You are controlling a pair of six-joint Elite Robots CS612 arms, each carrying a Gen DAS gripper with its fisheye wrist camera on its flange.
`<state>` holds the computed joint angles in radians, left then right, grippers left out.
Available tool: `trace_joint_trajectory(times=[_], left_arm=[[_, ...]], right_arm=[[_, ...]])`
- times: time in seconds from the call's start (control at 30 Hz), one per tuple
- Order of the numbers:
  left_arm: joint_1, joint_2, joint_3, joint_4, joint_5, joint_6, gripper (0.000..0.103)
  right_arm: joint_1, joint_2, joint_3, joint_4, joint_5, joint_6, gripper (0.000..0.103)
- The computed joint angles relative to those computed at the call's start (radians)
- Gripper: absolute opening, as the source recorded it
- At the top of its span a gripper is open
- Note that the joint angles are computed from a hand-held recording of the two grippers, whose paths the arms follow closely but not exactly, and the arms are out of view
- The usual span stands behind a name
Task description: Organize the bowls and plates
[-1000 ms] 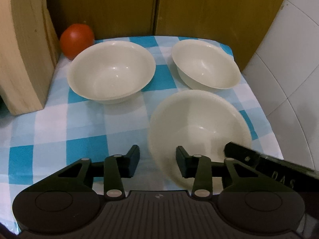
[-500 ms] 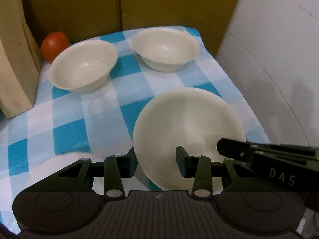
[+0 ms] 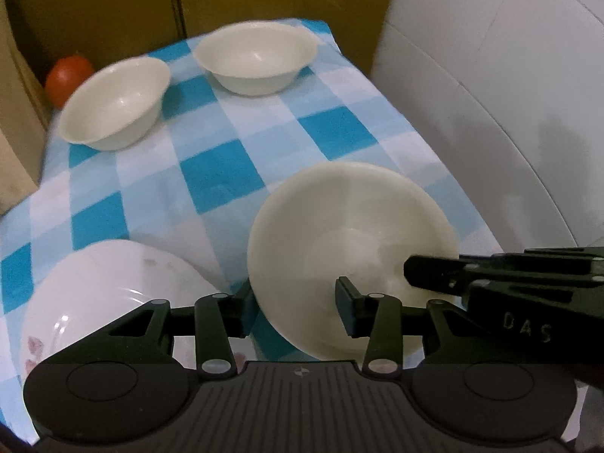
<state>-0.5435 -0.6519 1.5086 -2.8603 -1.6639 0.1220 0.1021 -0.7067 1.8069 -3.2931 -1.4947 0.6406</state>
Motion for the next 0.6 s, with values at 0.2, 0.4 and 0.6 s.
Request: trace_joint_trajectory(times=[0.2,0.4,0.6], left_arm=[[0.006,-0.005,0.005,-0.018,-0.007,-0.015,0.054],[0.019,-0.015,0.002,-0.050,-0.019,-0.023,0.079],[0.046,-0.018,-0.015,-0.084,-0.041,-0.077,0.078]], right_arm=[[0.010,-0.012,0.006,-0.040,-0.042,-0.030,0.019],[-0.001,-0.019,0.016,-0.054,-0.049,0.001,0.026],[-0.006,-0.025,0.024,-0.150,-0.090,0.031,0.026]])
